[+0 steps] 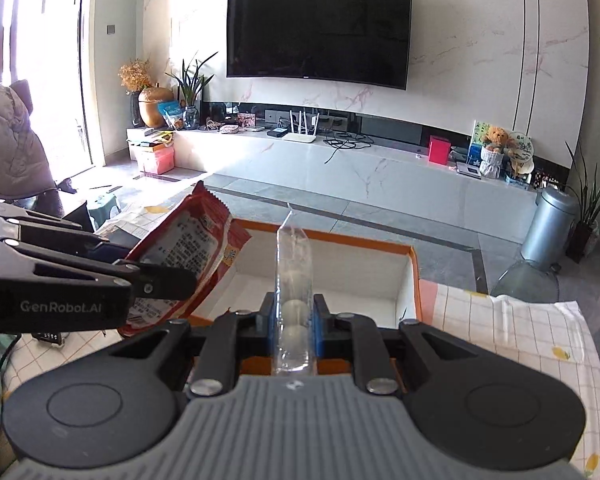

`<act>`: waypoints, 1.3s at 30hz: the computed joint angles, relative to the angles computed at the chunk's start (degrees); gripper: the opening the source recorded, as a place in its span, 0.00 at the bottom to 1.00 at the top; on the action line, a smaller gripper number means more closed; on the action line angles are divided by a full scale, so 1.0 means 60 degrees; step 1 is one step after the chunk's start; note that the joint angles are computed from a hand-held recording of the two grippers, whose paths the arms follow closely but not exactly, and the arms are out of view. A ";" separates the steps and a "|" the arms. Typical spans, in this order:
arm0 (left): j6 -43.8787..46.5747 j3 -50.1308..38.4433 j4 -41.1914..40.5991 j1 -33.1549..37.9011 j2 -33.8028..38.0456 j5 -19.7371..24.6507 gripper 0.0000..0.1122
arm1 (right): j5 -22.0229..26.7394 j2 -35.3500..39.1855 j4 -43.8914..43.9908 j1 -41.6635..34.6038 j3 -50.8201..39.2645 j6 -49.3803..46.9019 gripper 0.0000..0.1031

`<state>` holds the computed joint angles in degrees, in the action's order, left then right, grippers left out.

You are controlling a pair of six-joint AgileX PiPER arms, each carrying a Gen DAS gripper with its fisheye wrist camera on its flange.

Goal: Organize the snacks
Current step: 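Lift both snacks over the orange box and open both tools to release them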

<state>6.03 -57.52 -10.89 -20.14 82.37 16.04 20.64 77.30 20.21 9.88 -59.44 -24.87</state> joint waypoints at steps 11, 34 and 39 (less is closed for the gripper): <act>0.1057 -0.2279 -0.1133 0.0709 0.2725 0.0552 0.22 | 0.0893 0.4028 -0.2500 -0.0004 -0.3911 0.2129 0.13; 0.1334 -0.5954 -0.1900 0.1565 0.6138 0.3631 0.22 | 0.5054 0.9224 -0.2826 -0.0114 -0.9452 0.3626 0.13; 0.0967 -0.6503 -0.1766 0.1533 0.6563 0.4004 0.23 | 0.5651 0.9633 -0.2973 -0.0054 -1.0205 0.3626 0.13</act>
<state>11.83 -96.54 -21.49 -10.94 121.75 40.06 54.55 135.10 2.37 9.56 -120.67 -3.11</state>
